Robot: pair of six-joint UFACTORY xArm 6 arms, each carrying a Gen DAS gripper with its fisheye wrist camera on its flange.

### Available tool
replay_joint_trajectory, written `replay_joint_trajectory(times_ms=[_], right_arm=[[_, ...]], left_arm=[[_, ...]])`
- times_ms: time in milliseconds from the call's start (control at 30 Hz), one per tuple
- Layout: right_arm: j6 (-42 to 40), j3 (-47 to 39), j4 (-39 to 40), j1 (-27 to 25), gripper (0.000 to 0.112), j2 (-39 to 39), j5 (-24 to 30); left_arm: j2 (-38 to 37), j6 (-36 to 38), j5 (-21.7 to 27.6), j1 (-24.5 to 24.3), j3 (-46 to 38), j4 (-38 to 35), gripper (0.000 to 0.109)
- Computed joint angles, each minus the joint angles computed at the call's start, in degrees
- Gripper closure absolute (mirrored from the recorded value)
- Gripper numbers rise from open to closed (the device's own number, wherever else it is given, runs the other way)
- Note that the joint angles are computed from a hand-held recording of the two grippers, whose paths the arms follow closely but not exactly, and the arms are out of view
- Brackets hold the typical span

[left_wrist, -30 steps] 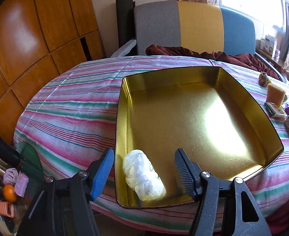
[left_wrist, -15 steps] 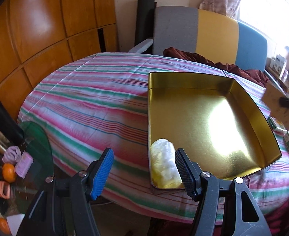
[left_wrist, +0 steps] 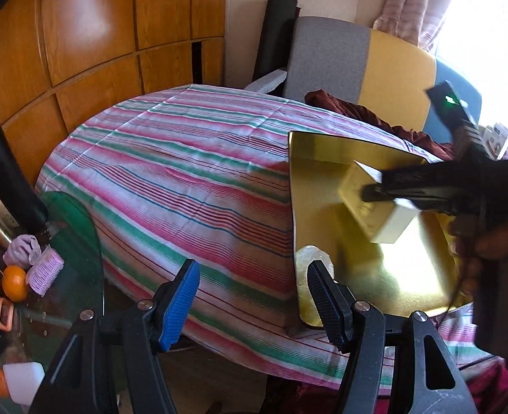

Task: Organize objects
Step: 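Carry the white box into the gold tray and open the right gripper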

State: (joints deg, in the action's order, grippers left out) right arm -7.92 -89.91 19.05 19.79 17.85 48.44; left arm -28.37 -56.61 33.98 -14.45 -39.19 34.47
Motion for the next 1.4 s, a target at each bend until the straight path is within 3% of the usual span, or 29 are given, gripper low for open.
replay_joint_trajectory(times_ms=[133, 267, 367, 433, 533, 667, 967, 1133, 1400], right_arm=[[-2.89, -6.31, 9.54, 0.2, 0.06, 4.59, 7.65], [-6.6, -5.54, 15.52, 0.17, 0.057, 4.34, 10.04], [-7.83, -5.95, 25.13, -1.86, 0.042, 4.85, 14.92], [-7.0, -4.57, 28.05, -2.48, 0.026, 4.05, 14.02], [-7.21, -3.19, 28.05, -3.23, 0.026, 2.63, 13.9], [-9.36, 0.8, 24.69, -3.63, 0.026, -1.39, 11.23], [-16.79, 13.18, 14.54, -5.53, 0.026, -13.33, -1.16], [-20.21, 19.2, 11.07, -8.06, 0.026, -19.3, -7.12], [-23.1, 23.24, 6.2, -14.58, 0.026, -23.98, -12.33]], left_arm=[[0.03, 0.65, -0.75, 1.03, 0.68, -1.64, 0.043], [0.29, 1.1, -1.19, 1.61, 0.88, -2.62, 0.043], [0.37, 0.47, -0.98, 1.46, 0.76, -2.03, 0.04], [0.49, 0.23, -0.81, 1.28, 0.61, -1.65, 0.04], [0.22, -0.27, -0.75, 1.08, 0.57, -0.63, 0.039], [0.06, -0.93, -0.26, 0.4, 0.22, 0.51, 0.039], [0.38, -2.08, 1.29, -2.82, -1.97, 3.67, 0.037], [1.49, -1.61, 1.88, -5.36, -3.97, 5.03, 0.037], [5.8, 0.43, 1.86, -9.69, -9.15, 6.21, 0.036]])
